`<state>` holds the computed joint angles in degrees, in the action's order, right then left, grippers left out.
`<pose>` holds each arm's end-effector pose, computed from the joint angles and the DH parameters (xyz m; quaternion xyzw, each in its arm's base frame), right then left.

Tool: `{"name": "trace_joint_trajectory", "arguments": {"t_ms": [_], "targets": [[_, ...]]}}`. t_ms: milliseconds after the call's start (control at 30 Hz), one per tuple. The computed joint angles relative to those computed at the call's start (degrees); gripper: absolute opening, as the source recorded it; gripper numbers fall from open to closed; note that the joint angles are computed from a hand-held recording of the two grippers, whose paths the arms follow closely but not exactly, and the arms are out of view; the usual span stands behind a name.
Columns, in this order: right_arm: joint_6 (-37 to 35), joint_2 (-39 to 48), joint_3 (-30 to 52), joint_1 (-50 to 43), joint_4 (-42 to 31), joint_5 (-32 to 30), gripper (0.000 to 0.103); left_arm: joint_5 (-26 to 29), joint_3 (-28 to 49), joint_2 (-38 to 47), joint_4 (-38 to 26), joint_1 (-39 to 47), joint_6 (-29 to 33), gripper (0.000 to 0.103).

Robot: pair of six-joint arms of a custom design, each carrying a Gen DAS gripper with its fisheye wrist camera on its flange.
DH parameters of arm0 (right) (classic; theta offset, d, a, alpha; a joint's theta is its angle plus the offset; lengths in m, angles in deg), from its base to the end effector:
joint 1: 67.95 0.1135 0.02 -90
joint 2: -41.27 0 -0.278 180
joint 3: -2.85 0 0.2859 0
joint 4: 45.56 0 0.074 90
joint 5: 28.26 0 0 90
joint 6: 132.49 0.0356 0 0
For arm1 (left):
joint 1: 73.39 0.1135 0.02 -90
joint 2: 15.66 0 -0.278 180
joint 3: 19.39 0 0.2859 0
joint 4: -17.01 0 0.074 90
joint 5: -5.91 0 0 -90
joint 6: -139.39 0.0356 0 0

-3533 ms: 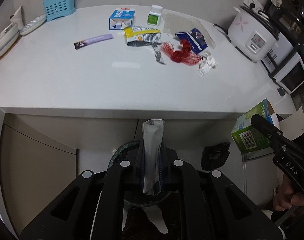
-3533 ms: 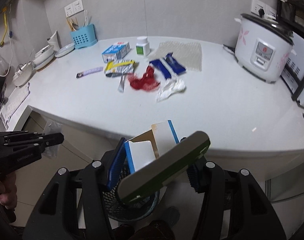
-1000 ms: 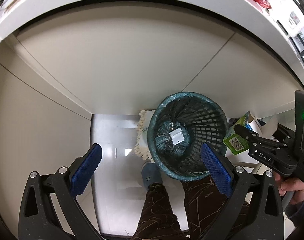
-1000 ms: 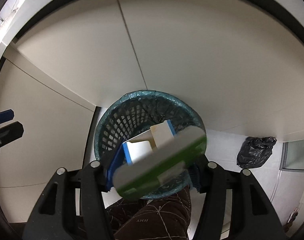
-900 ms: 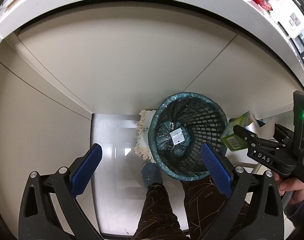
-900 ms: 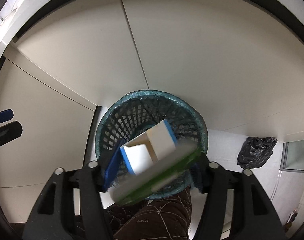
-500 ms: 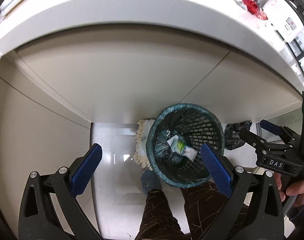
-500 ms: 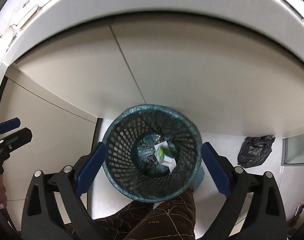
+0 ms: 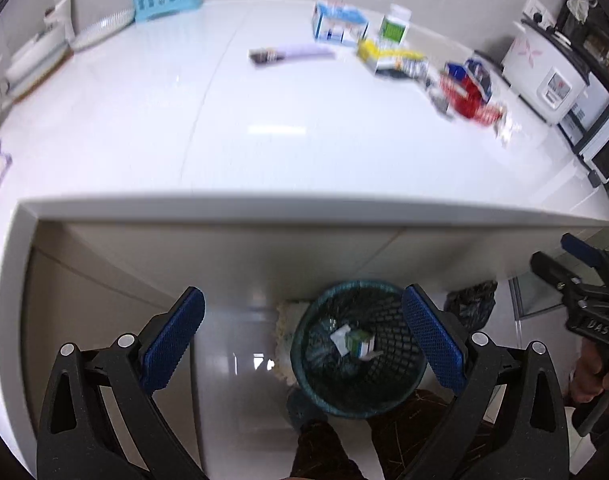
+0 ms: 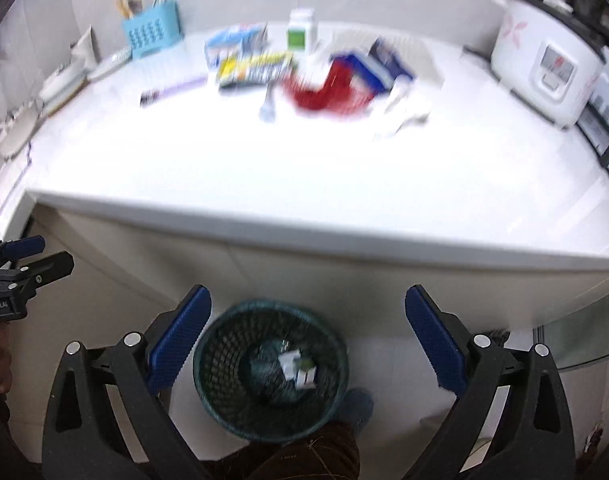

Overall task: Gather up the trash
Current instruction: 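Raise both tools back toward the counter, then grasp purple snack wrapper with left tool while right tool grasps blue wrapper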

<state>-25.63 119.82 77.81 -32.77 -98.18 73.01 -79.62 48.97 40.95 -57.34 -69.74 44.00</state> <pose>0.2580 0.1733 0.2775 -0.1234 0.9446 0.0424 0.3011 0.1971 0.0098 0.3066 -0.0673 0.9685 -0.0415 0.2361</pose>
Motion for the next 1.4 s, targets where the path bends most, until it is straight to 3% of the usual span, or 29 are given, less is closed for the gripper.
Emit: {"name": "trace_joint_trajectory", "arguments": {"t_ms": [267, 567, 767, 1133, 1400], "targets": [[-7.2, 0.8, 8.4, -7.3, -1.2, -3.4, 0.094, -1.9, 11.0, 8.6, 0.7, -2.3, -0.1, 0.097], [-14.3, 10.7, 21.9, -15.0, -2.2, -8.8, 0.094, -3.5, 22.2, 20.2, 2.1, -2.5, -1.3, 0.097], [-17.8, 19.0, 32.6, -17.7, -4.5, -11.8, 0.094, -4.4, 29.7, 29.1, 2.8, -1.8, 1.1, 0.097], [-24.6, 38.7, 57.1, -20.2, -14.1, -14.4, 0.092, -3.2, 45.3, 45.6, -0.3, -0.1, 2.6, 0.096], [-29.6, 55.6, 80.3, -19.4, -25.2, -12.5, 0.091, -3.1, 55.9, 55.8, -3.1, -0.1, 4.3, 0.096]]}}
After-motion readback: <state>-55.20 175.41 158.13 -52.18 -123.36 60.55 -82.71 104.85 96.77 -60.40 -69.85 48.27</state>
